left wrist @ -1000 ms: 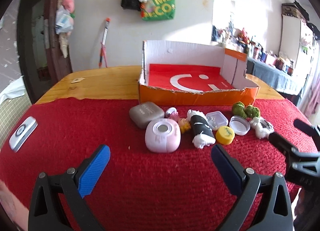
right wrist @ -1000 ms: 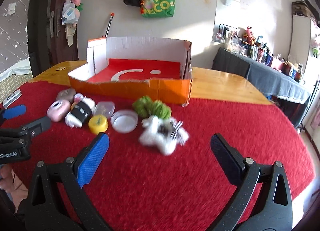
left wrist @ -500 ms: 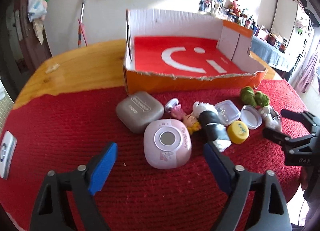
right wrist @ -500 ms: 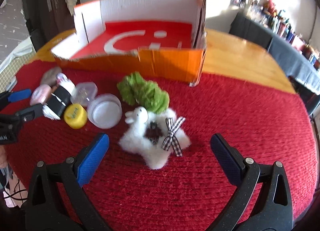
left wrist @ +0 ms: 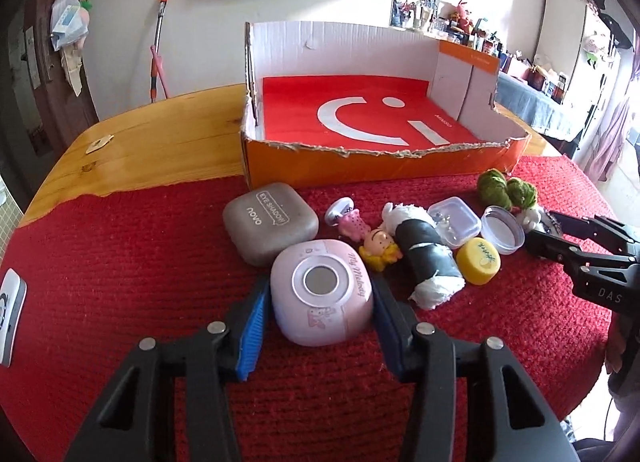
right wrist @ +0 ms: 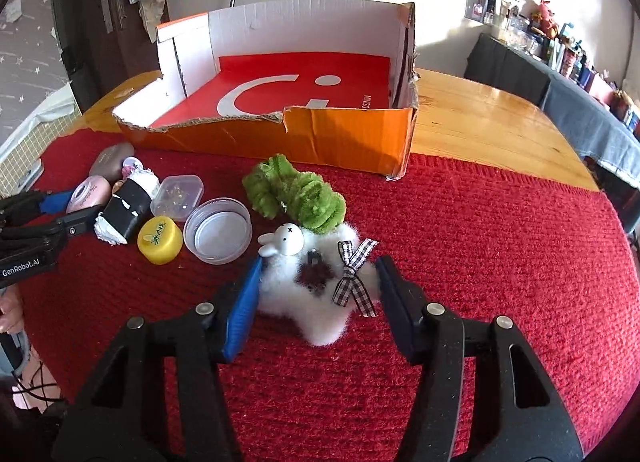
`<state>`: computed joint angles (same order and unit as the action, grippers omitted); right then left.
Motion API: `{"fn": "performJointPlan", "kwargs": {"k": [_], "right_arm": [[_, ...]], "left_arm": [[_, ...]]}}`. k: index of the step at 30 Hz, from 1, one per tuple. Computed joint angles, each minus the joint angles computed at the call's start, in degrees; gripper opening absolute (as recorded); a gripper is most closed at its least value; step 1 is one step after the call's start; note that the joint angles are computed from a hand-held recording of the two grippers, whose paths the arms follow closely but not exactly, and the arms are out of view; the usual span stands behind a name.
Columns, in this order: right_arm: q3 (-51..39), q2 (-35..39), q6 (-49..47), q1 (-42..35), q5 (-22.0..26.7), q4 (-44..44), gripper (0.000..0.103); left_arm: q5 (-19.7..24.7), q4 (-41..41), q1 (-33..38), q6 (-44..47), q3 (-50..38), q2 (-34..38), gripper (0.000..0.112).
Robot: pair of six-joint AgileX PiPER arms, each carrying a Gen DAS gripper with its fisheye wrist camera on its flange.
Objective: Organize objects
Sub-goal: 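Close the left tool on the pink device while the right tool grasps the white bunny plush, then lift the pink device with the left tool while the right tool carries the bunny into the box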
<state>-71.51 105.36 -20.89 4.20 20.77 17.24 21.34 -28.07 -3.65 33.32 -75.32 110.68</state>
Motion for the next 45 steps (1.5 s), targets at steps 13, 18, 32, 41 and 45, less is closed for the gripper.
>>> {"fn": "performJointPlan", "kwargs": {"k": [13, 18, 32, 41, 45], "right_arm": [[0.4, -1.6, -9.2, -2.9, 3.0, 10.8, 0.032], [2.2, -2.6, -13.2, -3.3, 1.8, 14.8, 0.032], [4.2, -6.1, -25.2, -5.9, 2.6, 28.9, 0.032], [-2.0, -5.7, -26.4, -6.0, 7.8, 30.7, 0.032], [-12.1, -2.0, -22.5, -5.3, 11.1, 26.8, 0.032]], "left_arm": [[-1.9, -6.5, 0.4, 6.0, 4.0, -4.6, 0.051], [-2.6, -7.4, -0.1, 7.2, 5.0, -4.7, 0.051], [-3.1, -12.4, 0.7, 12.5, 6.3, -8.1, 0.051], [4.5, -14.2, 1.8, 13.4, -0.6, -6.8, 0.051], [9.8, -11.2, 1.5, 10.3, -9.8, -3.4, 0.051]]}}
